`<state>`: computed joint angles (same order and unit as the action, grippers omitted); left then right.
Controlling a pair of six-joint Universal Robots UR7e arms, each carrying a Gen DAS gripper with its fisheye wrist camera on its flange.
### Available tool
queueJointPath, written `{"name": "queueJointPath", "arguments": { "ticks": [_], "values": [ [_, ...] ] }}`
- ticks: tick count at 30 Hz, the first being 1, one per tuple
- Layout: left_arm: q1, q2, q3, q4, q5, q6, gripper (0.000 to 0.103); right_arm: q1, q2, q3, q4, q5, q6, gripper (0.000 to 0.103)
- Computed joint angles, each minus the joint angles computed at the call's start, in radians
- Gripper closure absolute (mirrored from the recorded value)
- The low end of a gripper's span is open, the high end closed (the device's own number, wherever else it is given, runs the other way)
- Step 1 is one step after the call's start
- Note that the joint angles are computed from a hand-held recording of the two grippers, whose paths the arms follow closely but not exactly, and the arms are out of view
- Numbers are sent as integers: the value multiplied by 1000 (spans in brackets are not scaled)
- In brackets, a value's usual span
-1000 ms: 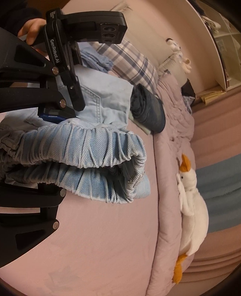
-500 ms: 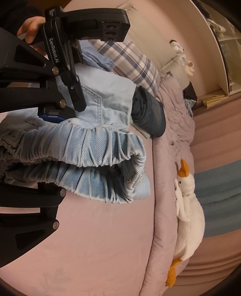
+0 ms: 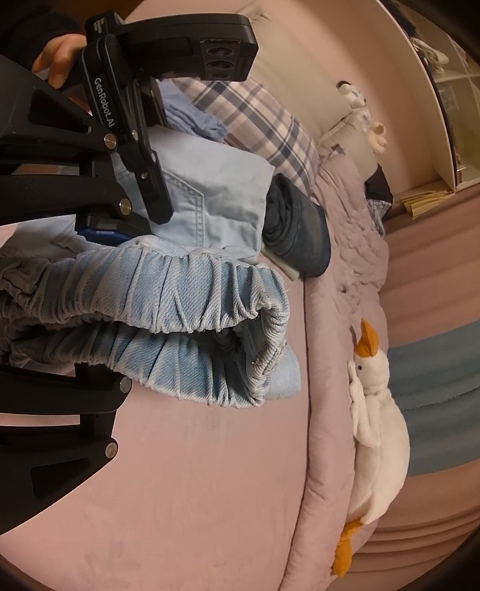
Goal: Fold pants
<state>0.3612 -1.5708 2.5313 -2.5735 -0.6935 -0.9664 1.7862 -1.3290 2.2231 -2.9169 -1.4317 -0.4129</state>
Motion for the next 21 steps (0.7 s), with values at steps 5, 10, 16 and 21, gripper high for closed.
{"name": "queueJointPath", "arguments": {
  "ticks": [5, 10, 16, 21],
  "values": [
    [4, 0, -3, 0, 4, 9, 75, 1, 4, -1, -4, 2, 2, 57],
    [12, 4, -8, -5, 4, 21, 75, 6, 15, -11, -8, 4, 3, 57],
    [24, 14, -14, -14, 4, 37, 75, 9, 24, -18, -7, 2, 10, 57],
    [31, 33, -20, -26, 11, 43, 75, 7, 33, -26, -8, 2, 7, 57]
  ]
}}
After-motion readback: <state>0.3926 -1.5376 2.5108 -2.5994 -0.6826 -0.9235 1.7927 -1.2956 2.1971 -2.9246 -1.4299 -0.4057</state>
